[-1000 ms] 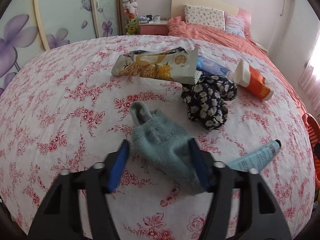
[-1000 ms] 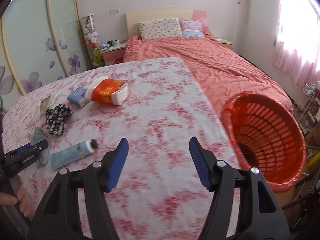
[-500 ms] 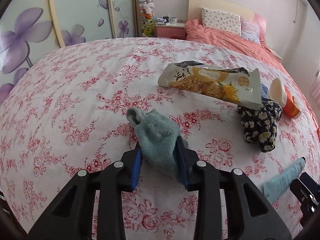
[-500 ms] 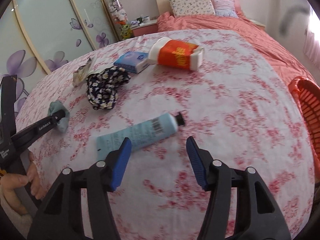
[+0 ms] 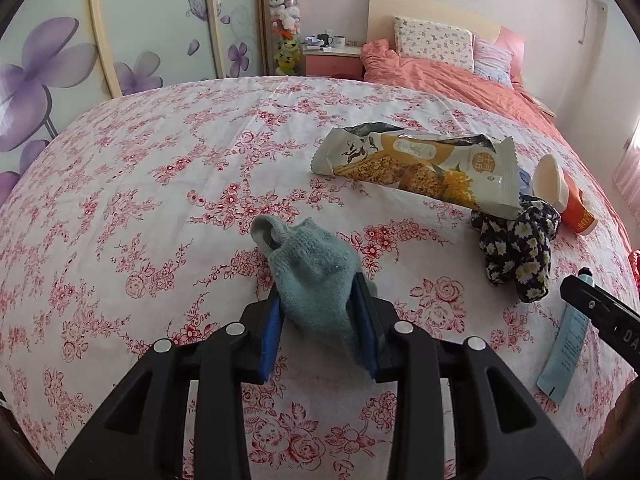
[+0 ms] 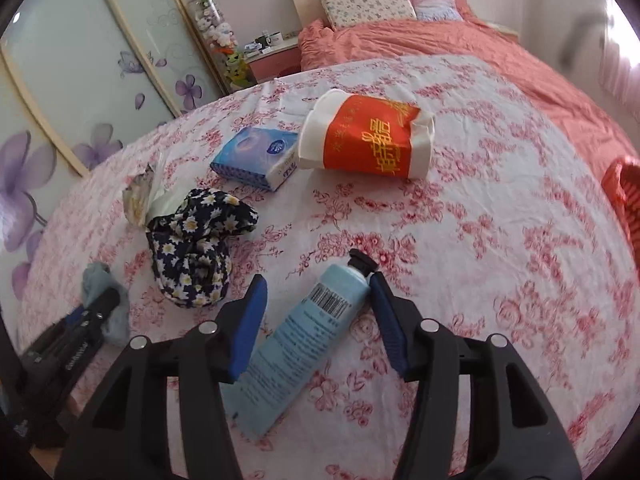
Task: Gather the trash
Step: 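Grasp the blue lotion tube with the right tool while the left tool holds the sock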
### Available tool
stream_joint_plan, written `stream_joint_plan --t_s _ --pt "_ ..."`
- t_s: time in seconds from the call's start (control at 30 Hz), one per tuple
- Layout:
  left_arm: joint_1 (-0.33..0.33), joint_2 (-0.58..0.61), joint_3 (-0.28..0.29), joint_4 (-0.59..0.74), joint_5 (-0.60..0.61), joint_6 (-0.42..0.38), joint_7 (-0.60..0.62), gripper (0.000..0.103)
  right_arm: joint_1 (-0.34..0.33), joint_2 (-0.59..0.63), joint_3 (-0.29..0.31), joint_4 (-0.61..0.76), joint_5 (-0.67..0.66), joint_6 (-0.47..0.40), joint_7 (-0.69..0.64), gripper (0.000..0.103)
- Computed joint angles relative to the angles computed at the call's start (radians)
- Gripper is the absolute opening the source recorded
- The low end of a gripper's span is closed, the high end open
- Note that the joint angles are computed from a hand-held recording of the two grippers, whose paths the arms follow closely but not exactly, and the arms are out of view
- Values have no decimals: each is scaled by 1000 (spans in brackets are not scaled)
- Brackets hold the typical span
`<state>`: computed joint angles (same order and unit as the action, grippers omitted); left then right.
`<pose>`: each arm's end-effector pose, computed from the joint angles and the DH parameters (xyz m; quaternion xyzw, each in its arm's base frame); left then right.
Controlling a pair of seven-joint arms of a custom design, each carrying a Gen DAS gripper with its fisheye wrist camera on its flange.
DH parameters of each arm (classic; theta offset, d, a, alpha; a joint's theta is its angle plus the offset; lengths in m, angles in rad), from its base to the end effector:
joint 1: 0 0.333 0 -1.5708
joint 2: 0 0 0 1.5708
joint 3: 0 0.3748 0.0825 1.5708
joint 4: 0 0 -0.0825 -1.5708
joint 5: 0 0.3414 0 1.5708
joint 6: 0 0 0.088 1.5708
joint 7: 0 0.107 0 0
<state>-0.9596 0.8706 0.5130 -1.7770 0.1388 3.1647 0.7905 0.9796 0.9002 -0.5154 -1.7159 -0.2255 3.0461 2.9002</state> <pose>0.5932 -0.3913 0.2499 -0.6360 0.6946 -0.2508 0.2241 0.5892 0.4124 0.2358 -0.5375 0.7819 -0.1788 0.2602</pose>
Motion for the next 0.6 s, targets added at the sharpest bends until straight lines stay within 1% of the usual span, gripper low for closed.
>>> stream_joint_plan --t_s 0.03,0.13,0.2,0.23,0.27,0.3,0.33,0.37,0.43,0.47,0.6 --pt "3 -1 -3 -1 0 3 2 35 6 -4 -5 -7 4 -4 7 52" --pt "9 -2 -10 -1 -2 7 9 35 51 1 -46 -18 -3 -26 34 60" --pt "12 -2 -13 -2 -3 10 15 35 61 7 -51 -7 -28 -54 33 59" --pt "14 -3 -15 -2 -5 10 18 35 67 10 -59 -6 -48 -55 32 51" --pt "17 -5 -19 -3 -6 11 22 35 58 5 -49 -7 -69 -52 17 40" --pt "20 -6 -23 -3 -7 11 26 35 56 1 -46 -8 -83 -64 11 36" --pt "24 -7 -27 -3 -7 11 31 35 59 -4 -52 -12 -97 -74 14 30" --pt "32 -10 -37 -3 -8 13 37 35 63 -8 -63 -19 -112 -88 21 26" --pt "52 -16 -61 -3 -7 20 51 35 74 -15 -86 -38 -138 -104 58 26" --pt "58 -18 -70 -4 -9 26 58 35 73 -23 -92 -56 -149 -98 77 26" --pt "74 -15 -92 4 -24 41 91 35 37 -40 -75 -90 -167 -54 113 27"
